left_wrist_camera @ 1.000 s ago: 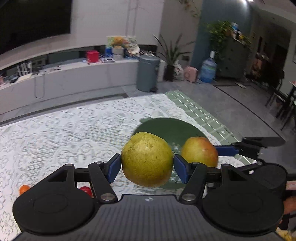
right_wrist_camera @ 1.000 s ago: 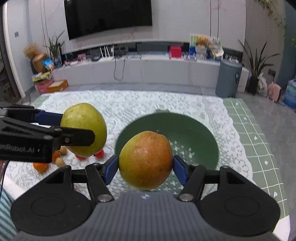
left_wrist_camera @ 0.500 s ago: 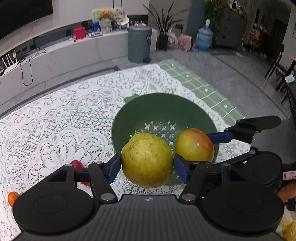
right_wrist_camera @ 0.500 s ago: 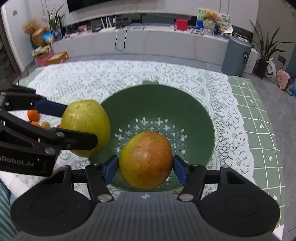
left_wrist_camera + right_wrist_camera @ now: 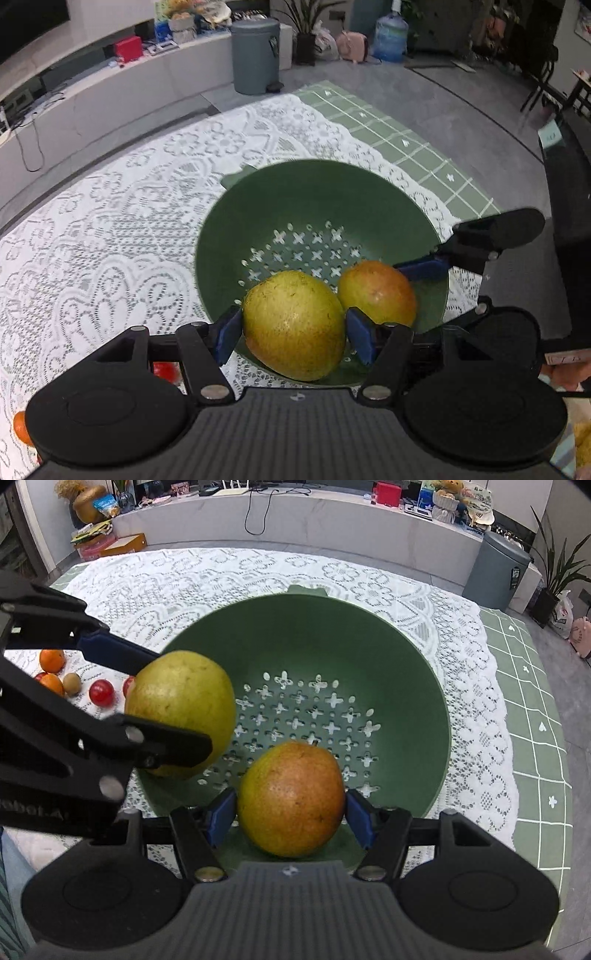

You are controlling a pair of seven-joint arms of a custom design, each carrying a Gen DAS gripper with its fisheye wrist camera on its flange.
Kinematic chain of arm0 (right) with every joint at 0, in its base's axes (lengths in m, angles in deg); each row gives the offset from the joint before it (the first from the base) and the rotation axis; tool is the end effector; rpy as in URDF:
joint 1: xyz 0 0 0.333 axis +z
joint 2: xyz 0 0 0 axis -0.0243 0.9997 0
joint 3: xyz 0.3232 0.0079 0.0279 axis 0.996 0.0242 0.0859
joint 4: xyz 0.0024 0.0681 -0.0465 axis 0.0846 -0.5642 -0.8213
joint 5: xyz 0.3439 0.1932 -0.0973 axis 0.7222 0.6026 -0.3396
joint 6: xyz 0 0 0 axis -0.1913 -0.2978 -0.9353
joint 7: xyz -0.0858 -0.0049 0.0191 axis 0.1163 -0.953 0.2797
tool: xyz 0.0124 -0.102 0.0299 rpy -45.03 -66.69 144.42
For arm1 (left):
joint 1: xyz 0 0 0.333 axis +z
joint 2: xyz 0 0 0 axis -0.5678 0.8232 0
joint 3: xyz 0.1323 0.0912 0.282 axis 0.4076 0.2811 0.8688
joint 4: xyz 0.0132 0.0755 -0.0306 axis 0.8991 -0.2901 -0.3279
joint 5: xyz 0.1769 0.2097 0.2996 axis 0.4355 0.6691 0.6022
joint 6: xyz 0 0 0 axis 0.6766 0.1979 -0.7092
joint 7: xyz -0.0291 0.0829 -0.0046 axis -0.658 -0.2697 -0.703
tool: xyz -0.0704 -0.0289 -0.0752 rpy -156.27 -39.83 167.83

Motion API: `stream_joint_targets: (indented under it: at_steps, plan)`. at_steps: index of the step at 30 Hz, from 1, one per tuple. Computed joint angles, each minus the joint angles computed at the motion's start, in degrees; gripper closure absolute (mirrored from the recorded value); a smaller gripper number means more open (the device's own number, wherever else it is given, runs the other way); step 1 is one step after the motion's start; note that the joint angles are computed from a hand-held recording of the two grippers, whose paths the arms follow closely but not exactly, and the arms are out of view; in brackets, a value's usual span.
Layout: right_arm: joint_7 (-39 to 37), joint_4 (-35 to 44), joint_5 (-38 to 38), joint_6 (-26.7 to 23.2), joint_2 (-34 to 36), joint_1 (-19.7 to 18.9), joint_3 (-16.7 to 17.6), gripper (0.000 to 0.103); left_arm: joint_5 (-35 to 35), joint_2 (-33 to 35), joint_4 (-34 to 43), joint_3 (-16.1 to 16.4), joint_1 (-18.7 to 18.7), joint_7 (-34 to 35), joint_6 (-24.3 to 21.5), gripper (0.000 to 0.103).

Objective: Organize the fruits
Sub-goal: 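Carry the pear with the left gripper into the green colander while the right gripper carries the mango there, then open the left gripper releasing the pear while the right gripper releases the mango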

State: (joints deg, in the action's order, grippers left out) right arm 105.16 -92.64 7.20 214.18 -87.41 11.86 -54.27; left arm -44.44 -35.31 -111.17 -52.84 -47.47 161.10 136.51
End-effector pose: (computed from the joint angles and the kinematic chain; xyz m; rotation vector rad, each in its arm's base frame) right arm 0.5158 0.1095 0.3694 -2.3517 1.2772 -0.3001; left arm 0.4838 -0.2126 0.4062 -1.5670 2.3154 -0.6639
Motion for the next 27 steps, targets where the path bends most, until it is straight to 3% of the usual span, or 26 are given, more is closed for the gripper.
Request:
stream_joint_targets:
  at_steps: [8, 16, 20, 27]
  plan:
    - [2.8, 4.1, -7.0, -5.8, 2.6, -0.9, 0.4, 0.041, -5.6, 3.8, 5.4, 0.8, 0.4, 9.1, -7.9, 0.033]
    - [3.6, 7.8, -10.1, -10.3, 4.9, -2.0, 0.8, 0.041, -7.2, 9.5, 13.5, 0.2, 2.4, 10.3, -18.3, 0.033]
    - [2.7, 8.1, -9.5, -11.2, 4.5, -2.4, 1.0, 0.042, -0.1, 11.0, 14.9, -0.2, 1.8, 6.1, -18.6, 0.038]
    - [3.1, 6.8, -9.3, -11.4, 1.7, -2.5, 0.5, 0.041, -0.6, 9.8, 14.6, -0.7, 2.2, 5.8, -17.4, 0.038]
